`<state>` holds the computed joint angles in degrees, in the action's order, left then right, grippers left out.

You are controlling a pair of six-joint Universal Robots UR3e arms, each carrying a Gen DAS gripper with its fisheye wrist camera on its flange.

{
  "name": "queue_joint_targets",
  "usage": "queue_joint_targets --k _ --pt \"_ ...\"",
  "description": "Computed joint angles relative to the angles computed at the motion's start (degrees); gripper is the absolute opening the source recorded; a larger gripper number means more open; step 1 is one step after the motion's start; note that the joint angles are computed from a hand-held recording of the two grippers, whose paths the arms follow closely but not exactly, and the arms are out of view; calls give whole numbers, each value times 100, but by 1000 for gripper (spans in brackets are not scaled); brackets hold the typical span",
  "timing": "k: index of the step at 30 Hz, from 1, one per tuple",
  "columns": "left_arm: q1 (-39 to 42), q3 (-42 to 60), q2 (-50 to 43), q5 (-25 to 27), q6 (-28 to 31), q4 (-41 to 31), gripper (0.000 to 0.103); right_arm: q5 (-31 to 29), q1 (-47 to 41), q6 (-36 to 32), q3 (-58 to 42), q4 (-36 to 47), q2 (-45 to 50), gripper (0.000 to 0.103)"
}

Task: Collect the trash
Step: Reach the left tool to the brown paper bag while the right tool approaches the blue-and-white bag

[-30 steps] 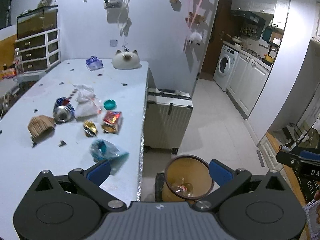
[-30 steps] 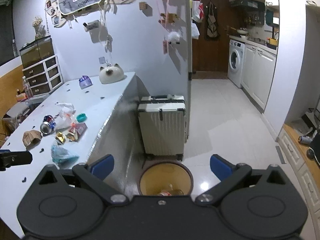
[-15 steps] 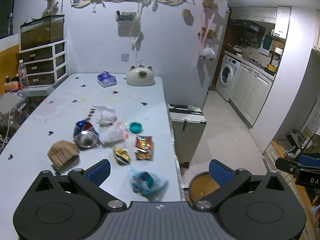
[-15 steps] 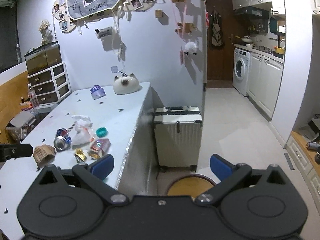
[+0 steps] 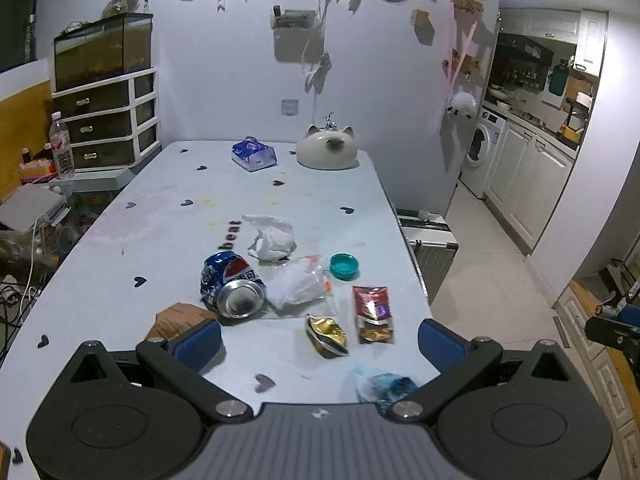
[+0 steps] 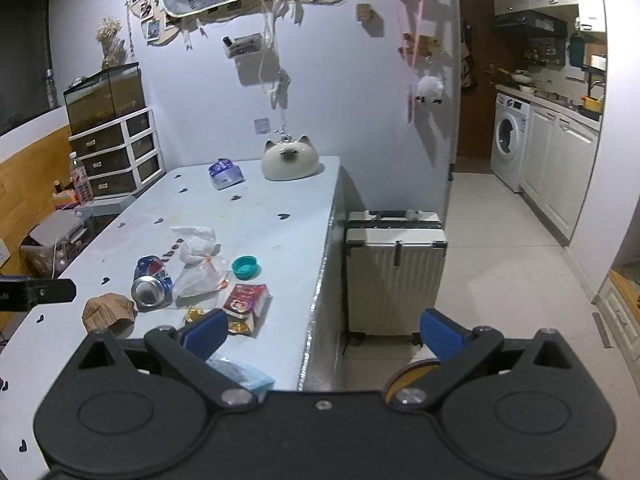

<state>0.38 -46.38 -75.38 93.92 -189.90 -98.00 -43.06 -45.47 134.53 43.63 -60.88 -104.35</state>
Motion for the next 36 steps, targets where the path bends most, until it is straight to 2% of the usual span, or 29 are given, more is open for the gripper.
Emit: queue_joint_targets --k 4,7,11,15,18,24,28,33,36 --pt "1722 -407 370 -1429 1488 -163 103 -107 582 501 341 -631 117 103" --pt "3091 -371 343 -2495 2564 -733 103 -285 971 750 551 -1055 176 103" --pt "3785 -310 -126 -2909 3294 -950 103 -473 1367 941 684 -1381 312 103" --pt "3949 40 -917 -2901 3516 -1135 103 -758 1785 1217 778 -1760 491 103" --pt "3922 403 -1578 -2767 3462 -1283 103 -659 1845 1054 889 -1782 501 103" --pt "3566 773 -2483 -1867 3324 -1148 103 -358 1765 754 1042 -1663 482 103" --pt "3606 423 -2551 -1753 3185 -984 103 -591 1956 832 1392 -2193 459 103" --pt "3700 -259 -2289 -1858 3134 -859 99 -580 2213 656 1222 -1972 855 103" --pt "3770 -752 -1915 -2003 3372 -885 96 -612 2434 544 1148 -1869 1121 103"
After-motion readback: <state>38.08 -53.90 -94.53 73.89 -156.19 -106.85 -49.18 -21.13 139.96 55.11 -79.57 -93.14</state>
